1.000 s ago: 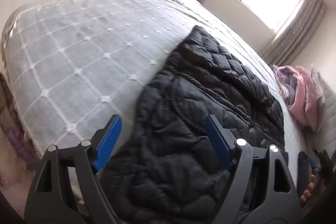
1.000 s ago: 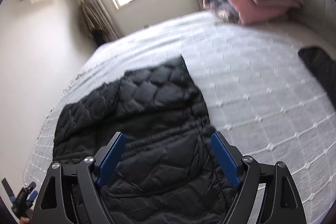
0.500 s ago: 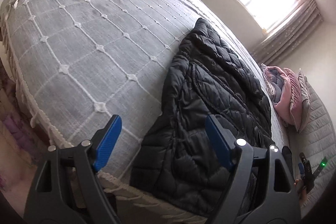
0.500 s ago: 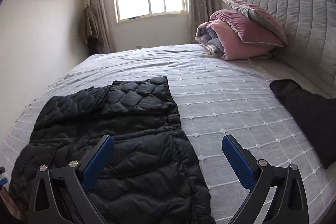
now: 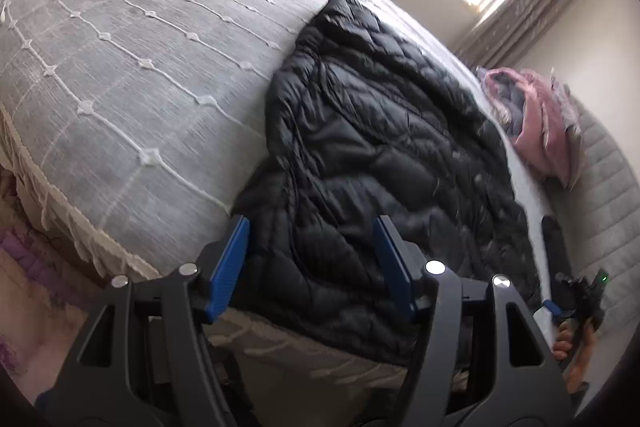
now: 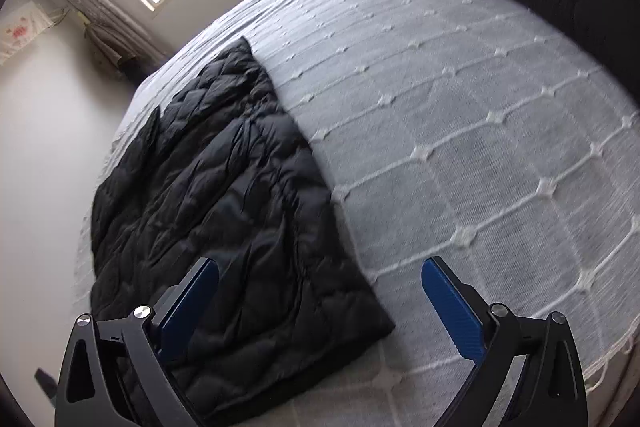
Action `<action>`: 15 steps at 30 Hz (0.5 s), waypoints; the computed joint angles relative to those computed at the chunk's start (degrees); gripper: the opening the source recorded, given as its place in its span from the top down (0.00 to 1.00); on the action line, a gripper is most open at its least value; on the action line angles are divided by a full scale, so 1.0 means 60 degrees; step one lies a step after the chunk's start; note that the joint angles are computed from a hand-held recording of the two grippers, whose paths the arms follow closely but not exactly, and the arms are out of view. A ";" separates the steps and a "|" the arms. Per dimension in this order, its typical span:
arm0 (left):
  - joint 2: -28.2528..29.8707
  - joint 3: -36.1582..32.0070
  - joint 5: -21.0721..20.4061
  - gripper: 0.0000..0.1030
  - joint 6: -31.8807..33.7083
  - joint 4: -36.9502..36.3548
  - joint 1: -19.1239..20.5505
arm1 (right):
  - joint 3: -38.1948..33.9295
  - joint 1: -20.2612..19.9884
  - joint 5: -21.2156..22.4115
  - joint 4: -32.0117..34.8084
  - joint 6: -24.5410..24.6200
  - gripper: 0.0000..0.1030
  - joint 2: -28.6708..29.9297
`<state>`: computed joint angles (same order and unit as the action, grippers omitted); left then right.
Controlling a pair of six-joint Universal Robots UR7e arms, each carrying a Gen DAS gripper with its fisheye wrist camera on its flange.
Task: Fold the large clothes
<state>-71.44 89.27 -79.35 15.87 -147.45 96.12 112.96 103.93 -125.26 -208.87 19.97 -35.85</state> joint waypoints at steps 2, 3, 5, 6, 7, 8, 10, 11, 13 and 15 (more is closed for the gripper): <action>-0.0038 0.0181 0.0189 0.37 0.0054 0.0007 -0.0090 | 0.0141 -0.0048 0.0111 0.0151 0.0258 0.12 -0.0022; -0.0039 0.0275 0.0358 0.37 0.0052 -0.0053 -0.0143 | 0.0199 -0.0094 0.0185 0.0315 0.0412 0.16 -0.0036; -0.0028 0.0368 0.0601 0.39 0.0033 -0.0134 -0.0218 | 0.0269 -0.0181 0.0430 0.0517 0.0568 0.26 -0.0083; -0.0025 0.0396 0.0656 0.43 -0.0024 -0.0191 -0.0230 | 0.0338 -0.0248 0.0621 0.0511 0.0625 0.30 -0.0104; -0.0017 0.0403 0.0703 0.45 -0.0134 -0.0234 -0.0227 | 0.0374 -0.0297 0.0717 0.0508 0.0673 0.35 -0.0111; -0.0011 0.0386 0.0691 0.50 -0.0258 -0.0255 -0.0202 | 0.0394 -0.0335 0.0735 0.0594 0.0767 0.38 -0.0121; -0.0020 0.0362 0.0562 0.56 -0.0433 -0.0271 -0.0141 | 0.0408 -0.0420 0.0861 0.0770 0.0898 0.52 -0.0128; -0.0023 0.0340 0.0495 0.58 -0.0489 -0.0250 -0.0109 | 0.0381 -0.0453 0.0979 0.0750 0.0903 0.56 -0.0096; -0.0009 0.0325 0.0504 0.58 -0.0530 -0.0172 -0.0096 | 0.0403 -0.0527 0.1302 0.0655 0.0822 0.65 -0.0092; 0.0036 0.0276 0.0565 0.59 -0.0613 -0.0045 -0.0098 | 0.0394 -0.0543 0.1462 0.0622 0.0752 0.67 -0.0069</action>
<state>-71.22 90.93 -75.96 12.19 -147.72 95.53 115.32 100.67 -116.49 -205.14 24.48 -36.26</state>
